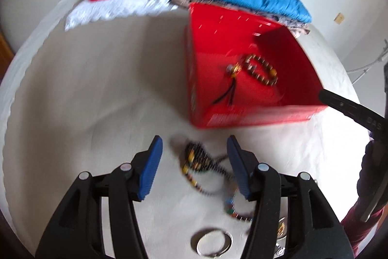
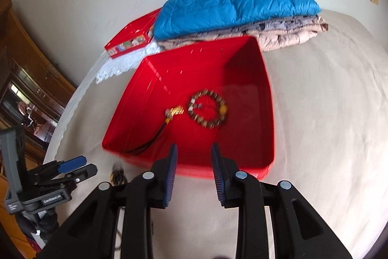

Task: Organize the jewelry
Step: 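Grasp the black-and-amber beaded necklace with the left tool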

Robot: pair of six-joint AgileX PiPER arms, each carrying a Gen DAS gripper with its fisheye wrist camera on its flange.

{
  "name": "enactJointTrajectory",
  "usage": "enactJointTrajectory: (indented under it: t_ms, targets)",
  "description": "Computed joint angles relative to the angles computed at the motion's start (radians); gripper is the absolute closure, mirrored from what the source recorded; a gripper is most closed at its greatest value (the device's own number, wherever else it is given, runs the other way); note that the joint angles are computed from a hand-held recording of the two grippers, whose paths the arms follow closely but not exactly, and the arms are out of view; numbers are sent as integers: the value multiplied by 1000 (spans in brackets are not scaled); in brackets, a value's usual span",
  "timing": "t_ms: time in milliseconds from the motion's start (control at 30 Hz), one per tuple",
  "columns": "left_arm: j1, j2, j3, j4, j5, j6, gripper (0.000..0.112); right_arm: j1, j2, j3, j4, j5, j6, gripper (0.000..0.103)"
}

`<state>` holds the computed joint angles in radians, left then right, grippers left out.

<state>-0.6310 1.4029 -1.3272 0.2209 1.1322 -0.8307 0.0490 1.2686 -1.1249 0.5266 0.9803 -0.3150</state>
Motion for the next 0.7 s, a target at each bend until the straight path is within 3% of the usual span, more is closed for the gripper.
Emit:
enactJointTrajectory:
  t_ms: [200,567,633,700]
  targets:
    - [-7,-31,115,-46,-66,-55,41,44,-113,142,-35,-28,22,68]
    - [11,69,117,-67,-98,-67,40,101,-139,257,-36,-74,36,68]
    - [12,73,117,-77,-110,-55,46,115,-134,263,-37,-78,34,68]
    - [-3,81,109,-60,-103,-60,65,127,-129,267,-39,-83,36,67]
